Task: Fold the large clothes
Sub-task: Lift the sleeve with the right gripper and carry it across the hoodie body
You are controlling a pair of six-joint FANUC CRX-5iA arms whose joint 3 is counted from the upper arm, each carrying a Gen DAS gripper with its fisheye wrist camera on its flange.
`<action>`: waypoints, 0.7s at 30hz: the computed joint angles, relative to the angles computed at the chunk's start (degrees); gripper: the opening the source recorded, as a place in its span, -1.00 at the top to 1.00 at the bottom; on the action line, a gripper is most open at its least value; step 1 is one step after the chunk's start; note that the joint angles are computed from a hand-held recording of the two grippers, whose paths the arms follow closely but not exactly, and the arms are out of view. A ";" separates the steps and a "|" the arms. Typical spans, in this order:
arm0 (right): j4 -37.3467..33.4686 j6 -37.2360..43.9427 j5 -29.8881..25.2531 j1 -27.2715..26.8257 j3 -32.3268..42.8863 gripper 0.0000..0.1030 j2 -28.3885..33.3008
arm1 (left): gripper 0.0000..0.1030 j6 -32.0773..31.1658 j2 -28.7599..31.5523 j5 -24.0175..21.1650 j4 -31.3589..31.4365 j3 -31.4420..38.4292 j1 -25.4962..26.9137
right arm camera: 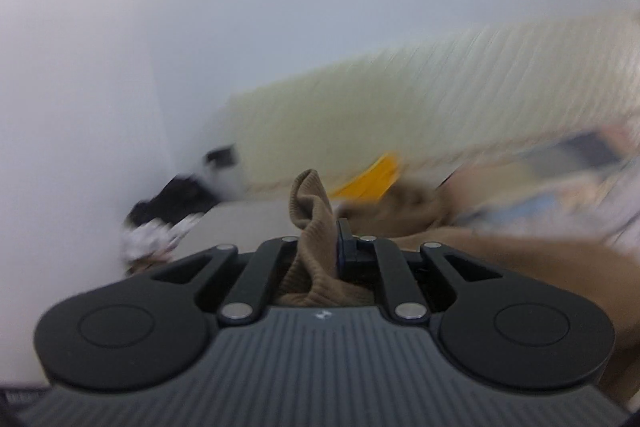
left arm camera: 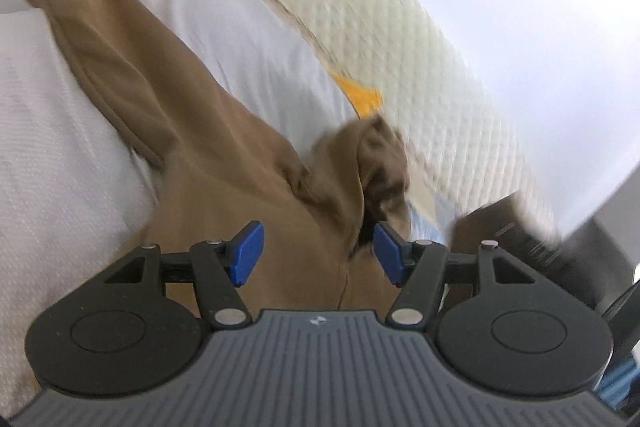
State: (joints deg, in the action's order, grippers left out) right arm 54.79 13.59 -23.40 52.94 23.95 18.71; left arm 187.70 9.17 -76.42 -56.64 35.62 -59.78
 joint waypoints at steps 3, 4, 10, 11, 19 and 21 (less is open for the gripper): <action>-5.10 2.84 -0.32 3.39 1.71 0.80 2.75 | -0.29 2.30 -0.98 -1.43 -1.28 -1.10 0.33; -7.52 3.40 -0.69 4.22 2.33 0.80 3.57 | -0.29 3.16 -1.49 -1.53 -1.81 -1.83 0.40; -20.76 7.89 -5.28 6.97 2.87 0.80 6.09 | -0.29 8.19 -4.68 -1.32 -1.18 -6.82 1.93; -20.46 6.72 -5.78 7.76 2.81 0.80 6.65 | -0.29 7.97 -4.91 -1.24 -0.71 -7.20 2.22; -37.89 21.10 -8.73 7.59 5.77 -0.46 3.83 | -0.29 5.17 -4.47 1.54 2.18 -7.23 3.68; -39.92 23.50 -7.87 7.22 4.29 -0.47 1.86 | -0.29 3.83 -4.02 2.26 3.20 -6.77 3.99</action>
